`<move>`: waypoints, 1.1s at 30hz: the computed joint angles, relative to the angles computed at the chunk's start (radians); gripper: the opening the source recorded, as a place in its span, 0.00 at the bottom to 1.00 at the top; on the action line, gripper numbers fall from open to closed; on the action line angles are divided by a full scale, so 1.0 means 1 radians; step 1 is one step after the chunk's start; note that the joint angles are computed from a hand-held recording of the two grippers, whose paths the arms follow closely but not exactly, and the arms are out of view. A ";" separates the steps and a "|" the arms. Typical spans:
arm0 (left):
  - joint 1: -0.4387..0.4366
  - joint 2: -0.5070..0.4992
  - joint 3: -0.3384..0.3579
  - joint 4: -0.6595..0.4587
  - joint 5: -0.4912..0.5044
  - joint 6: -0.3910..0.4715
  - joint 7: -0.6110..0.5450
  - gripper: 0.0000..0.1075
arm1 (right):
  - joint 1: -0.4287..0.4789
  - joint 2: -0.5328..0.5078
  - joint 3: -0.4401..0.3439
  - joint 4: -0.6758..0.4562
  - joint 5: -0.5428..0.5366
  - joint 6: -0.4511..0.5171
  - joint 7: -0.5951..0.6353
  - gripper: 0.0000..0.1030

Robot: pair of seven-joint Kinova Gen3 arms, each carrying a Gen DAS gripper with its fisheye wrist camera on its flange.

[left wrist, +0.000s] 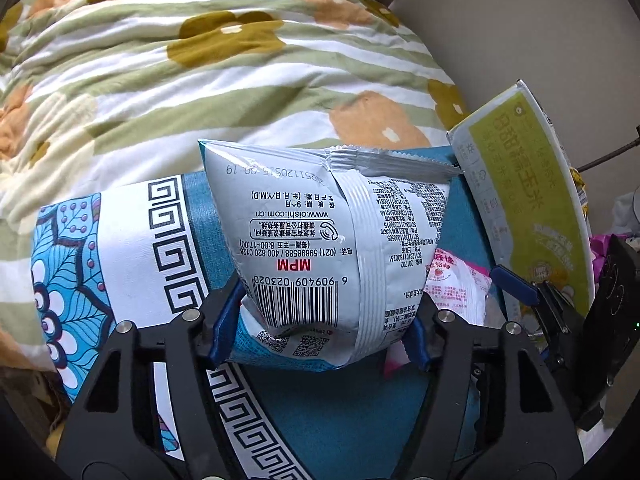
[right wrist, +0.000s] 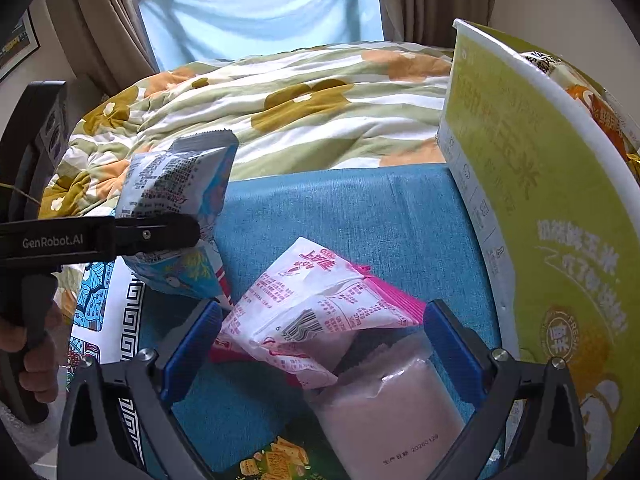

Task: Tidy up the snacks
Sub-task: 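Grasp the white MPM bag with the left tool while the right tool grasps the pink-white bag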

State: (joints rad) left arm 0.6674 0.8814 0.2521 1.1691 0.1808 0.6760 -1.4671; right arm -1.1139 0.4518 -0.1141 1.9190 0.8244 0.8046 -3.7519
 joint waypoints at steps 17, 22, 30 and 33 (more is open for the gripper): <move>-0.056 -0.124 0.001 0.181 0.014 -0.108 0.021 0.58 | 0.037 0.063 0.020 -0.079 -0.078 -0.001 0.201 0.98; -0.060 -0.142 0.000 0.218 0.009 -0.124 0.037 0.58 | 0.027 0.101 0.016 -0.147 -0.132 0.078 0.310 0.98; -0.050 -0.161 -0.006 0.254 -0.006 -0.132 0.067 0.58 | -0.009 0.128 0.043 -0.145 -0.148 0.045 0.344 0.91; -0.044 -0.171 -0.010 0.269 -0.012 -0.136 0.081 0.58 | -0.031 0.115 0.058 -0.120 -0.120 0.014 0.303 0.72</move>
